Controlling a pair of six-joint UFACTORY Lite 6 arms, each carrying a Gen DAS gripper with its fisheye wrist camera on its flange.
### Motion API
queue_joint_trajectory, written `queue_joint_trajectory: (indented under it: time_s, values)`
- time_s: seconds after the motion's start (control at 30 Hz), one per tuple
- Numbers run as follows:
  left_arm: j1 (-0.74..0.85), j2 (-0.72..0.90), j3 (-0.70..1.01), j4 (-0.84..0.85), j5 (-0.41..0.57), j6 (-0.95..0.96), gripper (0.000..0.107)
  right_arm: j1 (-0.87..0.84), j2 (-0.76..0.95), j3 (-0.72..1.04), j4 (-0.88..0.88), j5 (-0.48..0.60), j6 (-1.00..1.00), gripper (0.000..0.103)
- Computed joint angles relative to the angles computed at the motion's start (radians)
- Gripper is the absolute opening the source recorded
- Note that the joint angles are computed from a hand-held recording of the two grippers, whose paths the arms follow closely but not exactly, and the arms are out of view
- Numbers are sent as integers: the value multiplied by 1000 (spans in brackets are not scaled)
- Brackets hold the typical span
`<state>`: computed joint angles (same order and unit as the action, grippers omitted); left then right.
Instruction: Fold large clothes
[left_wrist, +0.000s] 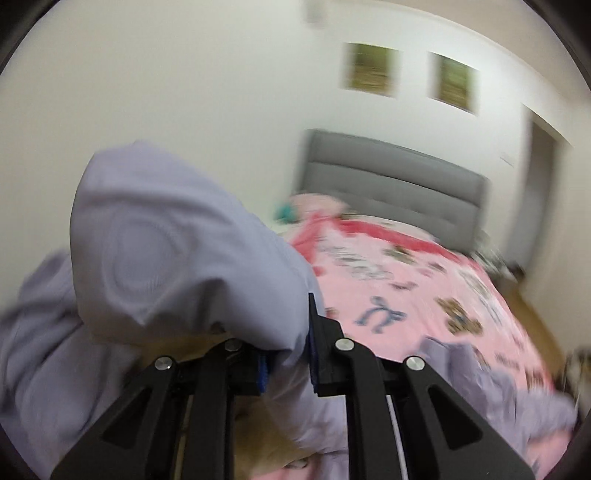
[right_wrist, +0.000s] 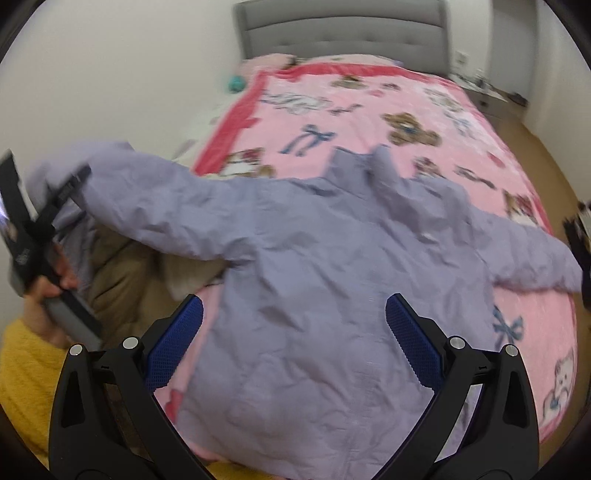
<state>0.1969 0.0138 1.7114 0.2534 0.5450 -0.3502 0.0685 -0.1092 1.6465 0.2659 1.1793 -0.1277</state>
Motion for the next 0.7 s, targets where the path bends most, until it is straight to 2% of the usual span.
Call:
queue_joint_trajectory:
  time_s: [0.1, 0.17, 0.3, 0.33, 0.4, 0.53, 0.7]
  values:
    - [-226, 120, 128, 234, 89, -105, 16, -183, 2, -42, 79, -11, -107, 95]
    - [-367, 255, 233, 336, 107, -125, 16, -282, 41, -26, 113, -17, -183, 95]
    - [-569, 426, 285, 515, 116, -266, 16, -465, 115, -23, 178, -71, -327, 95]
    - [-634, 445, 262, 568, 148, -320, 16, -509, 144, -21, 195, -91, -353, 95]
    - [-697, 567, 302, 614, 144, -343, 16, -590, 203, -27, 227, -119, -400, 95]
    - [-817, 743, 323, 661, 220, -386, 16, -679, 310, -62, 221, -204, -454, 95]
    - [-901, 895, 269, 819, 214, -507, 16, -698, 395, -111, 258, -296, -529, 95]
